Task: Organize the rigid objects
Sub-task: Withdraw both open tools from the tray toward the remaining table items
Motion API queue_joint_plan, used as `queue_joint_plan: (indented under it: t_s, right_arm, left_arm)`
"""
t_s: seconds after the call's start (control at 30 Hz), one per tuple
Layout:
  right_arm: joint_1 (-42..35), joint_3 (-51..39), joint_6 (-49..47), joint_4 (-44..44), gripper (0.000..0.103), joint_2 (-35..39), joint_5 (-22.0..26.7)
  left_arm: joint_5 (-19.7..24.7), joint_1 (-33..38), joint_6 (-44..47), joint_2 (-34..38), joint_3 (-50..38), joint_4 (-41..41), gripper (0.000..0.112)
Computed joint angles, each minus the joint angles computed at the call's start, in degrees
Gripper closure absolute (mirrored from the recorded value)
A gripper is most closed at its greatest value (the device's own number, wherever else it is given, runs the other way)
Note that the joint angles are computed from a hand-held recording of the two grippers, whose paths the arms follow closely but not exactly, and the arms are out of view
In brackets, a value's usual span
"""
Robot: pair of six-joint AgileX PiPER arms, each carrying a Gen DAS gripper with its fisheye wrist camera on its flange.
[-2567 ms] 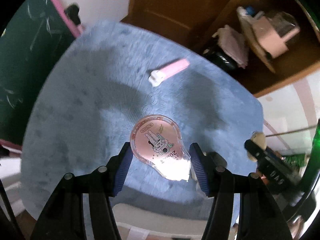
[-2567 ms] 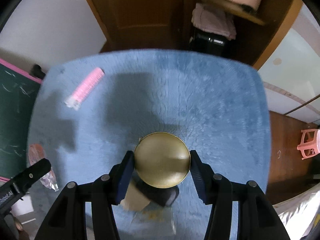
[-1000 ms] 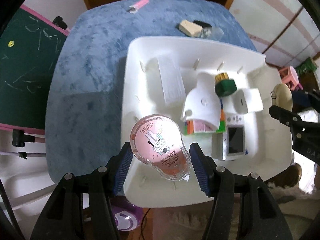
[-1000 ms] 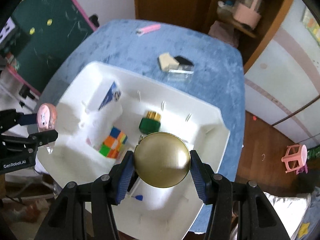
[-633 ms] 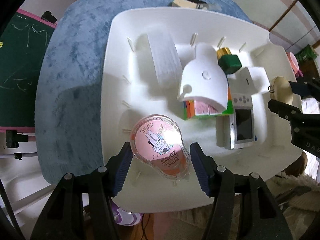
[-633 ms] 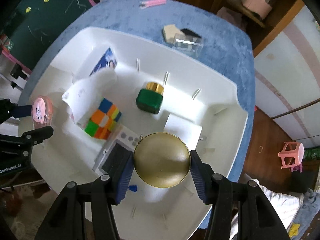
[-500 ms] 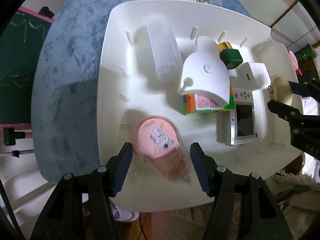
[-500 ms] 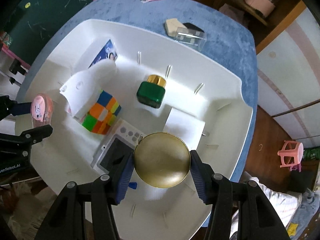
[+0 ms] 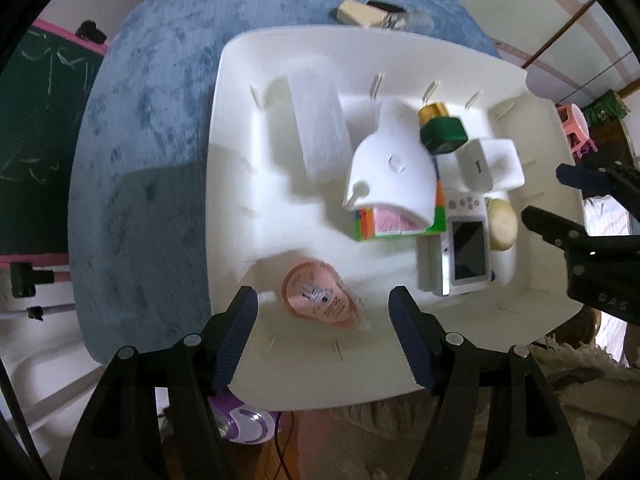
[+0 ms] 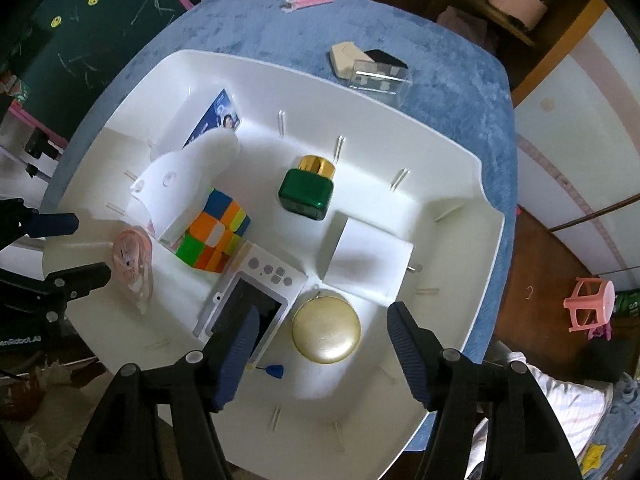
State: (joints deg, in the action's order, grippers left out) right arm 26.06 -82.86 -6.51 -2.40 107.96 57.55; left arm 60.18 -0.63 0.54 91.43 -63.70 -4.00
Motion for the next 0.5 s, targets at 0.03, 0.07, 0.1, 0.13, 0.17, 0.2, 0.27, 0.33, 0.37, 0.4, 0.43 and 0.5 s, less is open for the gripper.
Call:
queue_joint_plan:
  t_s: [0.03,0.07,0.1,0.13,0.17,0.2,0.27,0.33,0.37,0.4,0.43,0.5]
  right_arm:
    - [-0.11,-0.19,0.02,0.01,0.036,-0.02,0.05]
    - [-0.20,-0.38,0.06,0.05,0.036,-0.02,0.14]
    - [-0.34,-0.75,0.08,0.06,0.036,0.04,0.35]
    - [-0.47,-0.99,0.19,0.05,0.036,-0.03,0.43]
    - [-0.59,-1.23,0.13,0.15,0.036,-0.03,0.50]
    - [-0.75,-1.67,-0.07,0.39,0.036,0.00,0.68]
    - [-1.02,-2.54,-0.42,0.60,0.036,0.06,0.86]
    - [-1.17,-3.77,-0.87,1.00,0.036,0.17,1.42]
    - [-1.30,-4.46,-1.17,1.42,0.036,0.19,1.82]
    - [-1.48,-5.23,-1.47,1.99,0.036,0.25,2.23]
    - [-1.64,-5.85,-1.70,2.51,0.036,0.30,2.58]
    - [-1.88,-7.79,-2.11,3.73,0.036,0.48,3.64]
  left_arm:
    - [0.10,-0.12,0.01,-0.08,-0.51,0.09,0.041]
    - [0.53,-0.12,0.18,-0.27,-1.36,0.11,0.041]
    - [0.65,-0.29,0.18,-0.28,-2.00,0.15,0.041]
    - [1.05,-0.20,0.48,-0.27,-3.00,0.20,0.041]
    - [1.13,-0.57,0.30,-0.53,-3.56,0.48,0.041]
    - [1.32,-1.60,-0.67,-0.72,-4.30,1.05,0.041]
    - [1.75,-1.09,0.28,-0.96,-6.11,1.34,0.041]
    - [2.77,-0.28,1.39,-0.98,-8.12,0.97,0.041]
    - [3.38,-0.21,1.56,-0.67,-9.68,0.73,0.041]
    - [3.69,0.09,1.96,-0.74,-10.43,0.49,0.041]
    - [4.09,0.07,2.04,-0.62,-11.44,0.46,0.041]
    - [4.50,0.16,2.53,-0.69,-13.09,0.70,0.041]
